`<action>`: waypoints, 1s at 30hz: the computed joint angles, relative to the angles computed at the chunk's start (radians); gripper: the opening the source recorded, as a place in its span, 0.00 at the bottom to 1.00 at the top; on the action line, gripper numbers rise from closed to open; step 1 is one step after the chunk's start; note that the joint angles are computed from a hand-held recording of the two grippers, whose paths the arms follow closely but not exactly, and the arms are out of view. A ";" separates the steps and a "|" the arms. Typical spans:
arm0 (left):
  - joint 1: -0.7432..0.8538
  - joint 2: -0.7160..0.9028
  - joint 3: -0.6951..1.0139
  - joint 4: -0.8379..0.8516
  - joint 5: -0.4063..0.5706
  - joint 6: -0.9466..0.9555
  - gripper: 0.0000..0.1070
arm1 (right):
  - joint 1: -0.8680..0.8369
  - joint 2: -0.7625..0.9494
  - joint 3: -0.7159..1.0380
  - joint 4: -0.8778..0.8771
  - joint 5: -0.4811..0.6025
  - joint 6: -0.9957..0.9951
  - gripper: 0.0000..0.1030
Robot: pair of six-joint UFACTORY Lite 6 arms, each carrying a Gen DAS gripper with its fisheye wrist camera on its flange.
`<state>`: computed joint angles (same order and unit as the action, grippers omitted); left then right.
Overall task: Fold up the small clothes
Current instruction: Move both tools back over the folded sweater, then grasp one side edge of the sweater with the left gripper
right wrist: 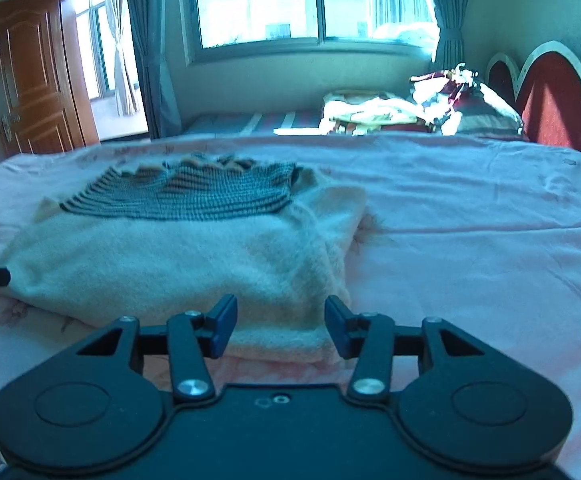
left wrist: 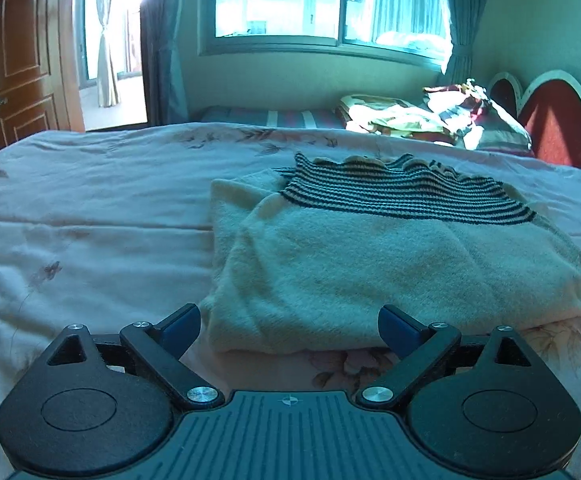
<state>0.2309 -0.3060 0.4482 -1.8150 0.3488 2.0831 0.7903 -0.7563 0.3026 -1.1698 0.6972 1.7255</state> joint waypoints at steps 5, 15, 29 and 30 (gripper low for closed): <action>0.161 -0.007 -0.054 0.220 0.124 -0.243 0.89 | 0.175 -0.163 -0.034 0.144 0.174 -0.025 0.44; 0.237 0.432 0.113 -0.102 0.459 -0.421 0.88 | 0.249 0.033 0.067 0.071 0.119 0.144 0.44; 0.121 0.531 0.052 -0.448 0.566 -0.309 0.66 | 0.106 0.217 0.166 -0.029 -0.063 0.151 0.44; 0.094 0.517 0.035 -0.487 0.559 -0.265 0.66 | 0.101 0.224 0.169 -0.031 -0.069 0.151 0.44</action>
<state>0.3253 0.2115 0.4829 -2.3016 0.9074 1.8183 0.8914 -0.5325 0.4715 -1.2009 0.6286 1.8768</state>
